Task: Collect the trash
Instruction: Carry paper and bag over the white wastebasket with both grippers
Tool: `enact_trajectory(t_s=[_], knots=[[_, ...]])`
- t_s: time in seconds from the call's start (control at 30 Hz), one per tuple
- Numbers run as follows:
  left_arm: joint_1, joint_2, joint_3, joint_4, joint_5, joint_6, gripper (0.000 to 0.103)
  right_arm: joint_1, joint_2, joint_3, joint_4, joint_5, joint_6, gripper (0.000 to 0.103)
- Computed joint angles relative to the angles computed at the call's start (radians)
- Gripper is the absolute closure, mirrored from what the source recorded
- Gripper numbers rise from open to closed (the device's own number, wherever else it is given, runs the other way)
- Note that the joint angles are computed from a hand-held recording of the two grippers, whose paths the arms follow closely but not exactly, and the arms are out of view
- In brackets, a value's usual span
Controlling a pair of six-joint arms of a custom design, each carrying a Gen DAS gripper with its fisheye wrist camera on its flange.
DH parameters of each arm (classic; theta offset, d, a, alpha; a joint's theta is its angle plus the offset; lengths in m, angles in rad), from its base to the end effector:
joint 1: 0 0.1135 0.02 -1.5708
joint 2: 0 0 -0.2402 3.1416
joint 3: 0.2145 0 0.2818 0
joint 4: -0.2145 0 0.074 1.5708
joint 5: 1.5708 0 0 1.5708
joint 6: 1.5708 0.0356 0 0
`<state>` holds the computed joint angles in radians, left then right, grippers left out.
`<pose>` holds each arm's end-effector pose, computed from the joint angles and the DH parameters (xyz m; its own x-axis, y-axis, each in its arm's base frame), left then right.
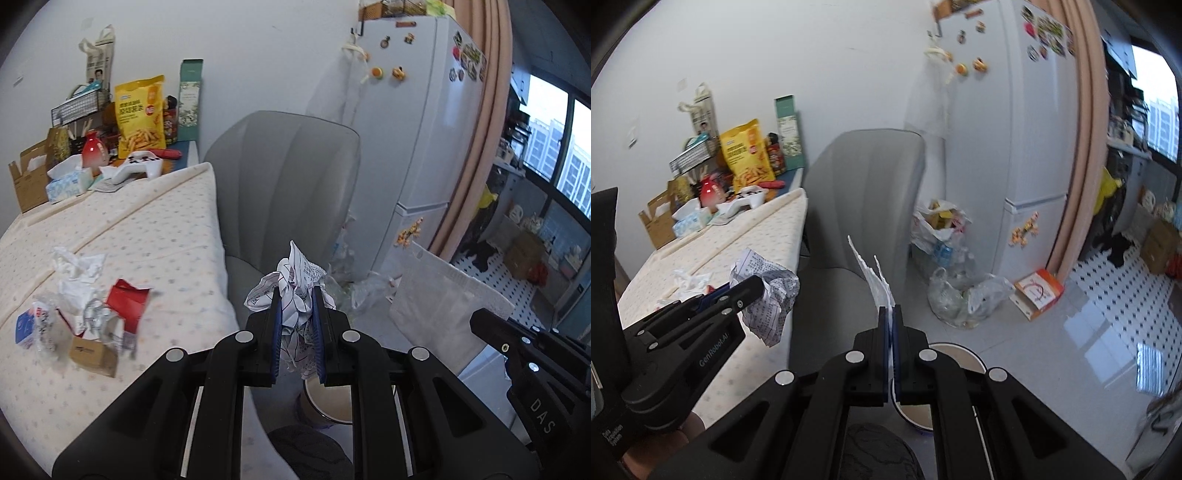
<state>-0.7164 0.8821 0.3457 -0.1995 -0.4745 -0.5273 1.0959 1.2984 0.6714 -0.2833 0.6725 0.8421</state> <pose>0.1713 -0.1276 0.1389 -0.6029 -0.0686 -0.7949 0.0293 0.9937 -0.1080 0.1459 0.2353 0.1514 -0.6291 0.0528 -0.7755 -0.0775 0.9885 0.1301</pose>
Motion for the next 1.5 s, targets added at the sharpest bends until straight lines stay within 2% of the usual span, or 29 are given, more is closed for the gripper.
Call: enact_trajectory(t_s=[0.17, 0.33, 0.63, 0.73, 0.93, 1.27, 1.33, 1.37, 1.5], knots=[[-0.005, 0.255, 0.081, 0.13, 0.032, 0.005, 0.088, -0.108, -0.002, -0.101, 0.109, -0.093, -0.031, 0.1], [0.003, 0.493, 0.181, 0.221, 0.072, 0.013, 0.088, -0.222, 0.069, -0.135, 0.218, -0.189, -0.081, 0.1], [0.054, 0.846, 0.392, 0.278, 0.17, 0.051, 0.088, -0.439, 0.318, -0.095, 0.408, -0.367, -0.177, 0.1], [0.068, 0.926, 0.455, 0.271, 0.184, 0.064, 0.088, -0.482, 0.392, -0.058, 0.443, -0.411, -0.197, 0.1], [0.083, 1.033, 0.532, 0.268, 0.195, 0.071, 0.088, -0.514, 0.474, -0.009, 0.472, -0.434, -0.218, 0.1], [0.075, 1.101, 0.589, 0.243, 0.178, 0.056, 0.088, -0.546, 0.561, 0.034, 0.502, -0.473, -0.232, 0.096], [0.073, 1.106, 0.595, 0.239, 0.177, 0.056, 0.088, -0.552, 0.57, 0.032, 0.512, -0.478, -0.223, 0.075], [0.072, 1.106, 0.596, 0.238, 0.176, 0.055, 0.088, -0.552, 0.569, 0.026, 0.52, -0.469, -0.222, 0.06], [0.064, 1.117, 0.611, 0.231, 0.178, 0.054, 0.088, -0.562, 0.557, -0.001, 0.536, -0.461, -0.216, 0.062]])
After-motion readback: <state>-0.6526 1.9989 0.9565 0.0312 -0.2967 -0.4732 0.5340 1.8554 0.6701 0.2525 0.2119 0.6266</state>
